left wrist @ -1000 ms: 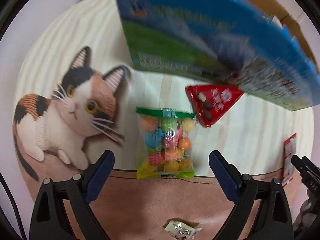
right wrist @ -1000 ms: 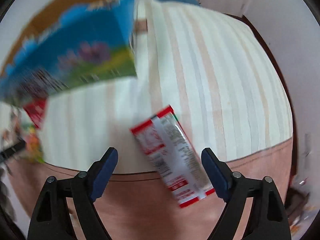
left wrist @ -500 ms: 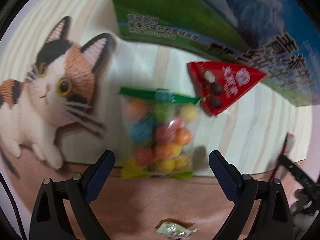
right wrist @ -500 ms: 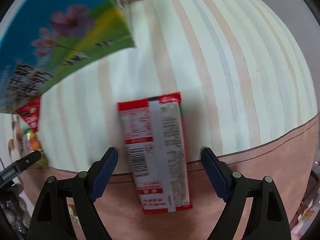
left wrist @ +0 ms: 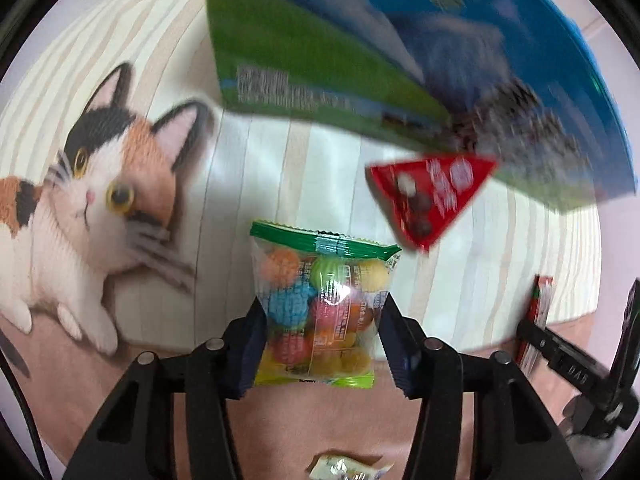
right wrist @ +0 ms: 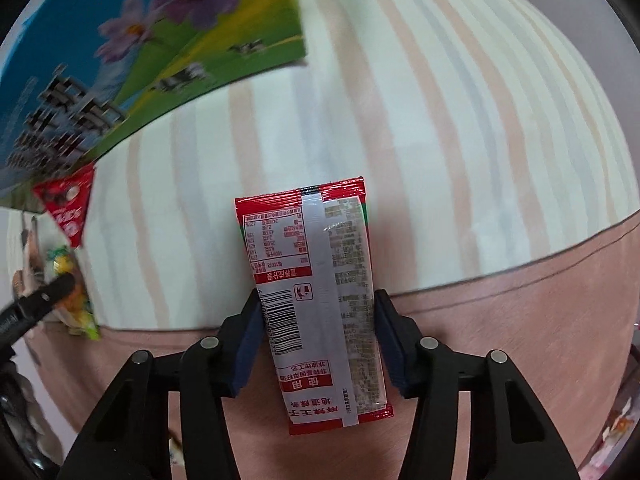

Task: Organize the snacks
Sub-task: 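Grasp the candy-ball bag with left tool while right tool grasps red-white stick packet, then carry both packets into the box and open both tools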

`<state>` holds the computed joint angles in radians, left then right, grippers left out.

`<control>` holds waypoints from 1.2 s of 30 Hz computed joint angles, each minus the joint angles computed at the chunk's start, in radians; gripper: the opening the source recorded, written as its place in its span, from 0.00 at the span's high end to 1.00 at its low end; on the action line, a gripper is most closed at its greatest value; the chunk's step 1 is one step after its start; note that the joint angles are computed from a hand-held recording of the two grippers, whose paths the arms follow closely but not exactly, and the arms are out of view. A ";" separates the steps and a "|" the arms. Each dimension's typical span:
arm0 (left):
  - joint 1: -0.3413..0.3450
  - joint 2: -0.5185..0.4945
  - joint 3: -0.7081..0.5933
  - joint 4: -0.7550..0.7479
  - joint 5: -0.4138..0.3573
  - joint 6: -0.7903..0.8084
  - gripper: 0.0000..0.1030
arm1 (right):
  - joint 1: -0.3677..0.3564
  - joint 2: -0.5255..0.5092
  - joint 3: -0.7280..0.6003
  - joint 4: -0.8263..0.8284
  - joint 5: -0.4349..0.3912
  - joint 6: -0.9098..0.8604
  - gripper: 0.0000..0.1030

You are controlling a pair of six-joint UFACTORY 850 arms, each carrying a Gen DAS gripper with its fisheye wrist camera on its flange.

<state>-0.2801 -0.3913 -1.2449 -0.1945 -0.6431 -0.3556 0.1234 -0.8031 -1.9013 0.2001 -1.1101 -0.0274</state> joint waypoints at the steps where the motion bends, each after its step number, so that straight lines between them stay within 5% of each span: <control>1: -0.006 0.011 0.016 -0.009 0.001 0.001 0.52 | 0.000 0.012 0.017 0.017 0.000 -0.003 0.48; 11: -0.013 0.100 0.071 -0.117 -0.008 0.051 0.53 | 0.022 0.139 0.156 0.195 0.027 -0.046 0.52; 15: -0.018 0.148 0.042 -0.156 -0.002 0.085 0.53 | 0.034 0.137 0.087 0.265 0.009 -0.074 0.52; 22: 0.017 0.126 -0.119 -0.156 0.018 0.215 0.59 | 0.058 0.021 -0.234 0.323 -0.080 -0.095 0.52; 25: 0.034 0.062 -0.163 -0.219 -0.063 0.308 0.40 | 0.070 -0.009 -0.307 0.289 -0.073 -0.089 0.52; 28: 0.043 -0.025 -0.181 -0.263 -0.151 0.322 0.37 | 0.058 -0.013 -0.297 0.260 -0.072 -0.077 0.52; 33: 0.001 -0.080 -0.179 -0.103 -0.166 0.209 0.36 | 0.014 -0.027 -0.254 0.202 -0.100 -0.077 0.52; 36: -0.034 -0.160 -0.250 0.083 -0.226 0.114 0.21 | 0.009 -0.026 -0.214 0.181 -0.095 -0.070 0.52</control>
<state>-0.3142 -0.5516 -1.4950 -0.1119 -0.8690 -0.2414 0.1325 -0.8296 -2.1153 0.3814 -1.2055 -0.0975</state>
